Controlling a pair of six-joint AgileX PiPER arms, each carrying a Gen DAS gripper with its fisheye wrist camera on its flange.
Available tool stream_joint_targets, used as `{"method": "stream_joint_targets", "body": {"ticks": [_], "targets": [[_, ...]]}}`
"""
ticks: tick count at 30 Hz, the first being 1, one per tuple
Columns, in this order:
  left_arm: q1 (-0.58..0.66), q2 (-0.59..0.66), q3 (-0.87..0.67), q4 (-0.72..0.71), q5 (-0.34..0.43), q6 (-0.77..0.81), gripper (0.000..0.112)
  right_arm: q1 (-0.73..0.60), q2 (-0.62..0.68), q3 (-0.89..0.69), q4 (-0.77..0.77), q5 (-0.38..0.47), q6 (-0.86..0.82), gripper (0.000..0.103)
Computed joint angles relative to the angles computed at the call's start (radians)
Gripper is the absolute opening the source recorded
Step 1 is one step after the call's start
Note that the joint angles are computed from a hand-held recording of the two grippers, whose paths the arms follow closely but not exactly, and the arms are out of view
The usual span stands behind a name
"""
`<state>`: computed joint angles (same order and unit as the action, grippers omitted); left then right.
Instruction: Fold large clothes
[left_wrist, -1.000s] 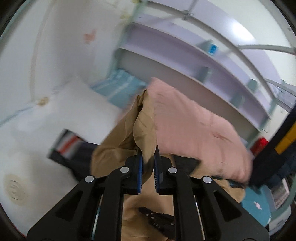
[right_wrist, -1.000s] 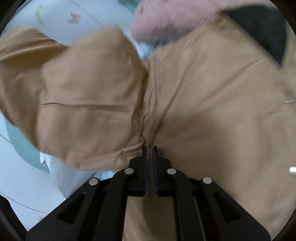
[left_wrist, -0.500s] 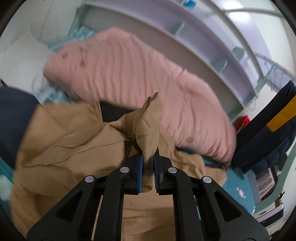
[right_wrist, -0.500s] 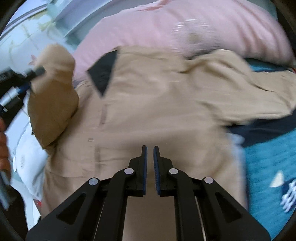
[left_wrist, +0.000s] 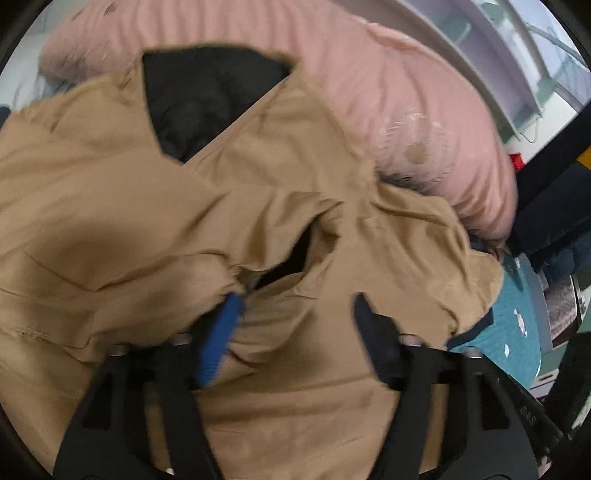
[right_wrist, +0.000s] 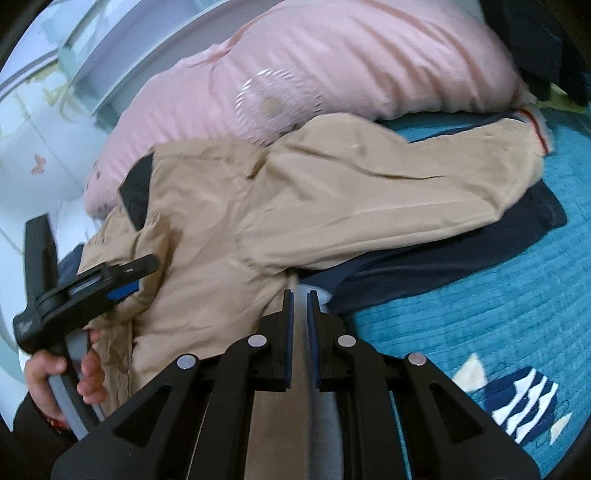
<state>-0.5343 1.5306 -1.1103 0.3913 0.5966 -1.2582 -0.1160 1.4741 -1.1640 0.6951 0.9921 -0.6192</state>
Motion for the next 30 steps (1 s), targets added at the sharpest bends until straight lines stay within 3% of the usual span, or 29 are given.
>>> {"method": "stream_joint_targets", "body": {"ticks": [2,9,11,14,16,22,30], "targets": [[-0.015,-0.005,-0.021,0.029,-0.017,-0.021,0.074,-0.048,0.003,-0.010,0.011,0.003,0.000,0.009],[-0.092,0.156,-0.226,0.094,0.094,0.062,0.072,-0.198,0.070,-0.087,0.002,0.014,0.050,0.009],[-0.105,0.196,-0.273,0.078,0.143,0.118,0.057,-0.248,0.107,-0.123,0.014,0.038,0.059,0.009],[-0.111,0.246,-0.303,0.032,0.146,0.175,0.050,-0.294,0.159,-0.164,0.032,0.051,0.070,0.009],[-0.104,0.295,-0.329,-0.036,0.148,0.248,0.039,-0.325,0.211,-0.207,0.049,0.055,0.101,0.011],[-0.092,0.375,-0.373,-0.084,0.167,0.318,0.038,-0.372,0.395,-0.394,0.110,0.065,0.218,0.024],[-0.092,0.399,-0.400,-0.069,0.193,0.328,0.038,-0.380,0.583,-0.621,0.118,0.119,0.379,0.027]]}}
